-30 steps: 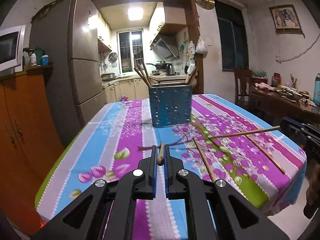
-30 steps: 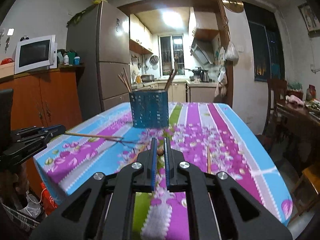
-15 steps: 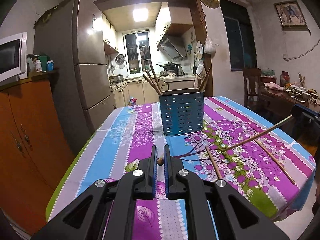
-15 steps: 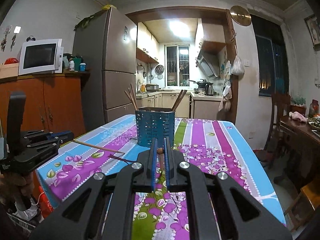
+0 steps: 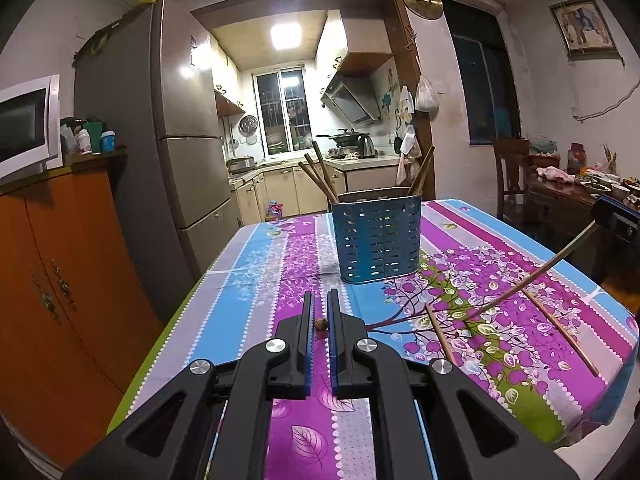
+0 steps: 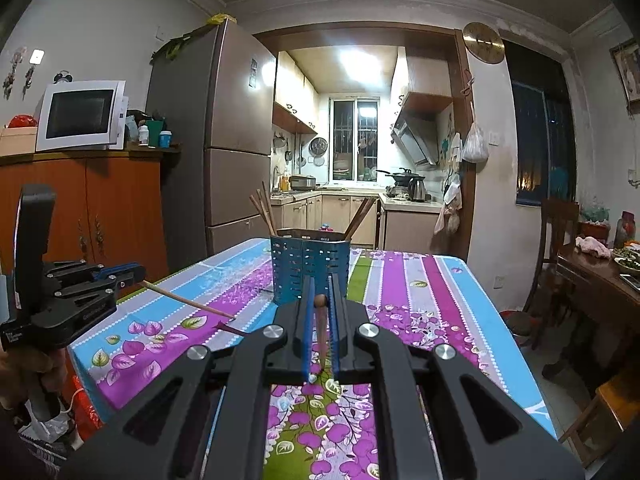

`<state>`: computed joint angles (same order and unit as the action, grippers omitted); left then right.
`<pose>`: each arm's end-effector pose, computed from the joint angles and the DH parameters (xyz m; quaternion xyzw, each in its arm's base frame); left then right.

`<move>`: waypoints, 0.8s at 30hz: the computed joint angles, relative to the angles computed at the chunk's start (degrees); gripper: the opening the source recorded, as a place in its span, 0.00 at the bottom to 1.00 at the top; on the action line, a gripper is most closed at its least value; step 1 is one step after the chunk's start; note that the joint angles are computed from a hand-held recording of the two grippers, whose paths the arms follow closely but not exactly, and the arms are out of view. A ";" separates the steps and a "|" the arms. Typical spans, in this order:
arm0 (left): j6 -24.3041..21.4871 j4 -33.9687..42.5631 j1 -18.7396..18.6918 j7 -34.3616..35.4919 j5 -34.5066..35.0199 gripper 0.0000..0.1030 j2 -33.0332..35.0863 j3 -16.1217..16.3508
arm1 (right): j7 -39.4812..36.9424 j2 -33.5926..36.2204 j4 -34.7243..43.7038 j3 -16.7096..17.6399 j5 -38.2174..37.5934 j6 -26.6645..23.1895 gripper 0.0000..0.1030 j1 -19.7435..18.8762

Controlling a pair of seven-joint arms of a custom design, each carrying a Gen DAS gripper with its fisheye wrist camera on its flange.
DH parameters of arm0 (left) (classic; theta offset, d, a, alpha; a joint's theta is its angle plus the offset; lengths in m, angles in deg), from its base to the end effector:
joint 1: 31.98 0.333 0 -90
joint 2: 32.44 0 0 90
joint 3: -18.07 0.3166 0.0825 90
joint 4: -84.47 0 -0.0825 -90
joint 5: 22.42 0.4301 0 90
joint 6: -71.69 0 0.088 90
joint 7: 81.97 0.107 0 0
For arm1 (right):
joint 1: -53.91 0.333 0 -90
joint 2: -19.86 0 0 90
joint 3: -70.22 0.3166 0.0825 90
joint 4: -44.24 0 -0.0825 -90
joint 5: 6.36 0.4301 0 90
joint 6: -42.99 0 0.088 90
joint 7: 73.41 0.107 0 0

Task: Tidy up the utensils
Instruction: 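Lift both held chopsticks and carry them toward the blue mesh holder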

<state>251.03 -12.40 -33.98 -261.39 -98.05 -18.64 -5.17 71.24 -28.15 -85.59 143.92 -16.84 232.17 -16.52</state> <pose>0.6721 -0.1946 0.5324 -0.3695 0.7288 -0.4671 0.3378 0.5517 0.1872 0.5281 -0.4906 0.5927 -0.5047 0.3916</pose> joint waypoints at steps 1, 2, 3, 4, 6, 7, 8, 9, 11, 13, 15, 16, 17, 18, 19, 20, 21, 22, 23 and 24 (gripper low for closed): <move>0.17 0.09 0.00 0.11 -0.03 0.07 0.02 -0.03 | 0.05 -0.25 -0.03 -0.13 0.10 -0.02 0.05 0.05; 0.29 0.18 0.03 0.23 -0.07 0.07 0.07 -0.08 | 0.07 -0.41 0.00 -0.25 0.16 -0.13 0.05 0.10; 0.39 0.26 0.11 0.48 -0.23 0.07 0.08 -0.19 | 0.11 -0.59 0.03 -0.39 0.22 -0.22 0.05 0.17; 0.46 0.34 0.20 0.79 -0.47 0.07 0.08 -0.31 | 0.09 -0.62 0.15 -0.52 0.20 -0.26 0.05 0.15; 0.65 0.55 0.27 1.51 -1.02 0.07 0.16 -0.46 | 0.08 -0.89 0.23 -0.74 0.20 -0.29 0.05 0.19; 0.72 0.59 0.29 1.84 -1.29 0.07 0.14 -0.52 | 0.04 -0.97 0.44 -0.79 0.17 -0.40 0.05 0.09; 0.76 0.57 0.33 2.30 -1.72 0.07 0.08 -0.61 | 0.00 -0.95 0.54 -0.83 0.12 -0.46 0.05 0.07; 0.74 0.57 0.23 2.33 -1.77 0.07 0.07 -0.49 | -0.02 -0.91 0.71 -0.78 0.07 -0.51 0.05 -0.04; 0.71 0.59 0.04 2.35 -1.81 0.07 0.06 -0.28 | -0.14 -0.89 0.91 -0.78 -0.05 -0.47 0.05 -0.14; 0.74 0.65 -0.11 2.32 -1.78 0.07 0.05 -0.12 | -0.29 -0.59 1.25 -0.74 -0.18 -0.51 0.05 -0.31; 0.59 0.65 -0.14 2.34 -1.92 0.07 -0.04 -0.01 | -0.53 0.41 1.62 -0.65 -0.31 -0.16 0.05 -0.55; 0.44 0.71 -0.27 1.87 -1.51 0.07 -0.09 0.21 | -0.64 0.74 1.80 -0.60 -0.31 -0.12 0.05 -0.68; 0.35 0.80 -0.21 1.94 -1.63 0.07 -0.16 0.21 | -0.80 1.06 2.02 -0.59 -0.33 -0.15 0.05 -0.78; 0.24 0.78 0.01 2.73 -2.49 0.07 -0.30 0.02 | -0.88 1.19 1.98 -0.64 -0.30 -0.11 0.05 -0.70; 0.10 0.82 -0.03 3.06 -2.93 0.07 -0.34 0.11 | -0.94 1.36 1.92 -0.64 -0.24 0.01 0.05 -0.72; -0.25 0.78 -0.07 3.26 -3.34 0.07 -0.42 0.29 | -0.94 1.36 1.91 -0.60 -0.13 0.10 0.05 -0.81; -0.66 0.63 -0.25 3.06 -3.39 0.07 -0.55 0.62 | -0.93 1.37 1.92 -0.60 -0.01 0.10 0.05 -0.87; -1.44 0.33 -0.38 2.56 -3.18 0.07 -0.79 1.04 | -0.98 1.51 1.87 -0.64 0.04 0.09 0.05 -0.80; -2.66 -0.10 -0.64 0.95 -1.98 0.07 -1.13 1.76 | -1.07 1.70 2.05 -0.57 0.04 -0.03 0.05 -0.85; -3.61 -0.30 -0.75 0.05 -1.40 0.07 -1.40 2.24 | -1.24 1.94 2.18 -0.58 -0.05 -0.20 0.05 -0.83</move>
